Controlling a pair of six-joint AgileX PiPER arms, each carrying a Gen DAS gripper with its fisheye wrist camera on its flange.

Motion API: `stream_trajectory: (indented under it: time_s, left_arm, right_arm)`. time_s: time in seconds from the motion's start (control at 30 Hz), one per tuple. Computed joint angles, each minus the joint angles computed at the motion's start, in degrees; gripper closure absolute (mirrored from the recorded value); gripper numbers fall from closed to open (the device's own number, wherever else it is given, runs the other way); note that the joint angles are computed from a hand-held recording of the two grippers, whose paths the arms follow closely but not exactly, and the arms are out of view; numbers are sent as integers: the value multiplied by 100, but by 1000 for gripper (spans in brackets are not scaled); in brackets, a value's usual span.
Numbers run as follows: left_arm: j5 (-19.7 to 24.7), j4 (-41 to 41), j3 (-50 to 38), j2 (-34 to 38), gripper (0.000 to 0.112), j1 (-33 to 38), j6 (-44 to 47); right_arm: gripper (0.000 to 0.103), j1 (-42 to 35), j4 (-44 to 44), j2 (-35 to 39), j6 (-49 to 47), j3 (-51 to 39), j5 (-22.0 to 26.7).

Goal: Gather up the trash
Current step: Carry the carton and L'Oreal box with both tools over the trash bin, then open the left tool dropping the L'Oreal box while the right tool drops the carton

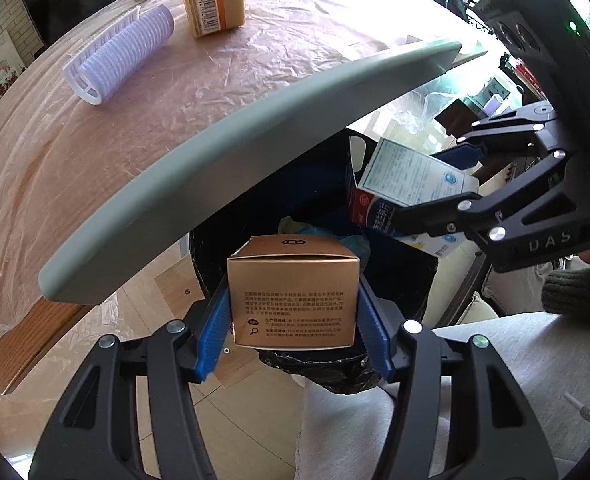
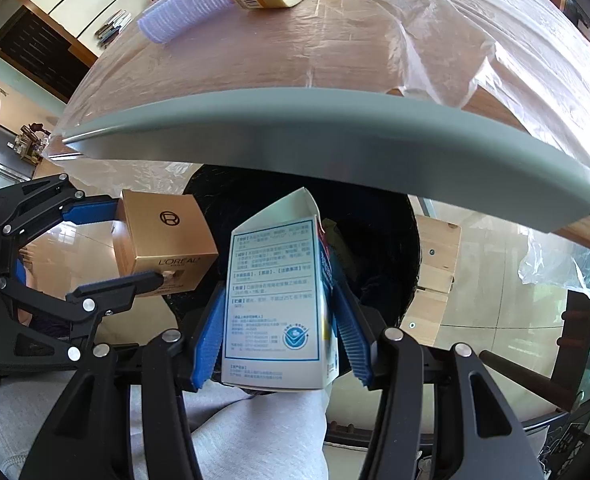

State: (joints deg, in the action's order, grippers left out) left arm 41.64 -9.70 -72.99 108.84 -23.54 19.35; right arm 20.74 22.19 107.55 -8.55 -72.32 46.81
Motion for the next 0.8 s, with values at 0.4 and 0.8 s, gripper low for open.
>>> stream_trajectory:
  time_s: [0.4, 0.8]
  left_arm:
    - [-45, 32, -111, 193, 54, -30, -17]
    - [11, -386, -168, 199, 48, 96, 411]
  right_arm:
    - [51, -42, -142, 199, 134, -199, 58]
    - [39, -153, -40, 71, 148, -24, -72]
